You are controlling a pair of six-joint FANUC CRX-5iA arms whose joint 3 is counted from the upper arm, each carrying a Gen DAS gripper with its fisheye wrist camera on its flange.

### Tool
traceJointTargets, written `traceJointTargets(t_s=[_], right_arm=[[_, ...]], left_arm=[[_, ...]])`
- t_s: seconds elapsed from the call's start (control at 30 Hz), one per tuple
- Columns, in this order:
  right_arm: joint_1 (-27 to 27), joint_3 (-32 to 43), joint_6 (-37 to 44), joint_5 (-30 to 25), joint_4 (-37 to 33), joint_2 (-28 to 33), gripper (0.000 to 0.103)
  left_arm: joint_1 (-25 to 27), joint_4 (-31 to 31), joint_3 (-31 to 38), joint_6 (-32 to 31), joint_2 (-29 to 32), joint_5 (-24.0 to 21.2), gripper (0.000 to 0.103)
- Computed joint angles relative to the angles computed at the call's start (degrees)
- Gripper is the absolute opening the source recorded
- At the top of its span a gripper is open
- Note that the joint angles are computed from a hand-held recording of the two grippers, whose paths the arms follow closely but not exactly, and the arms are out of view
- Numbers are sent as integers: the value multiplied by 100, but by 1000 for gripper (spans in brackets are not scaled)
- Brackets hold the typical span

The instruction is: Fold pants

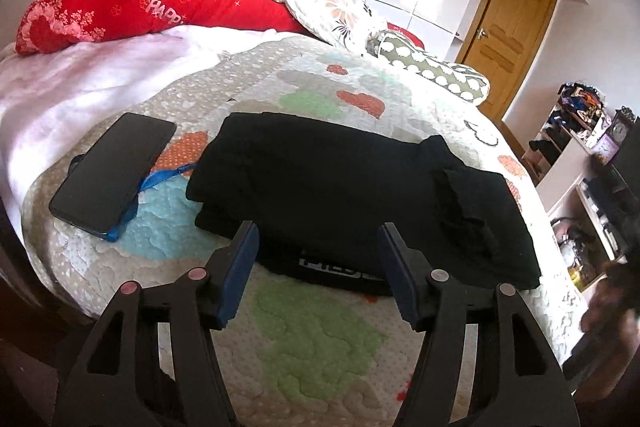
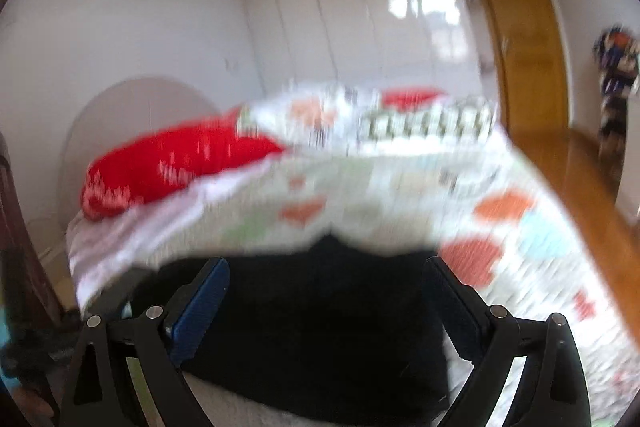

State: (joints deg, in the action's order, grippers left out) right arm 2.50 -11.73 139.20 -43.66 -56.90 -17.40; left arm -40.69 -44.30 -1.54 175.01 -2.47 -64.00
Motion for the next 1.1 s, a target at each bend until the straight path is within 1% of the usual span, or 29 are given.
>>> traceJointTargets(t_s=[0.03,0.07,0.1,0.13,0.2,0.23,0.37,0.47,0.53,0.6,0.67,0.73,0.8,0.87,0.93,1.0,1.07,1.1], right_arm=[[-351,-8,392,-212,-613,-6,103],[-598,-48,607,-345,-1060,-9,103],[-685,-40,686,-408,-1207,42,103],[-601,-36,558,-323,-1053,94,103],[-163,54,-136,-160,-201,185,103],[38,119,-470,-198,212,287,103],[214,126,-634,-300,406,354,103],[533,118,-812,-290,751,370,103],[722,272,-857,-496,921,484,103],[923,391,-762,-709,1033,551,103],[988,516,-493,-979,936,624,102],[1196,694,-329,-1219,994,723,100],[1362,770,-147,-1275,1007,771,97],[1604,866,136,-1291,1070,844,97],[1943,885,124,-1102,1380,873,97],[2135,1071,172,-1220,1510,1058,97],[2454,1317,-134,-1387,1934,1327,97],[2672,1503,-405,-1545,2297,1542,97]], left_arm=[[-17,-33,-9,11,2,8,62],[-27,-48,-10,9,10,12,62],[-39,-61,0,3,28,-5,62],[-53,-86,8,0,47,-34,62],[-62,-92,-15,11,53,-24,62],[-25,-53,-57,6,37,37,62],[114,73,-236,103,-64,245,62],[242,218,-473,272,-280,515,62],[267,206,-670,541,-473,713,62],[388,353,-928,782,-697,980,66],[460,440,-1102,992,-840,1115,67],[550,587,-1202,1088,-917,1152,67],[624,638,-1333,1280,-994,1343,67],[786,853,-1376,1158,-979,1505,67],[850,907,-1365,1131,-942,1538,67],[888,910,-1274,1188,-837,1437,67],[1004,1017,-1269,1191,-779,1483,67],[1041,1033,-1254,1235,-749,1495,67]])
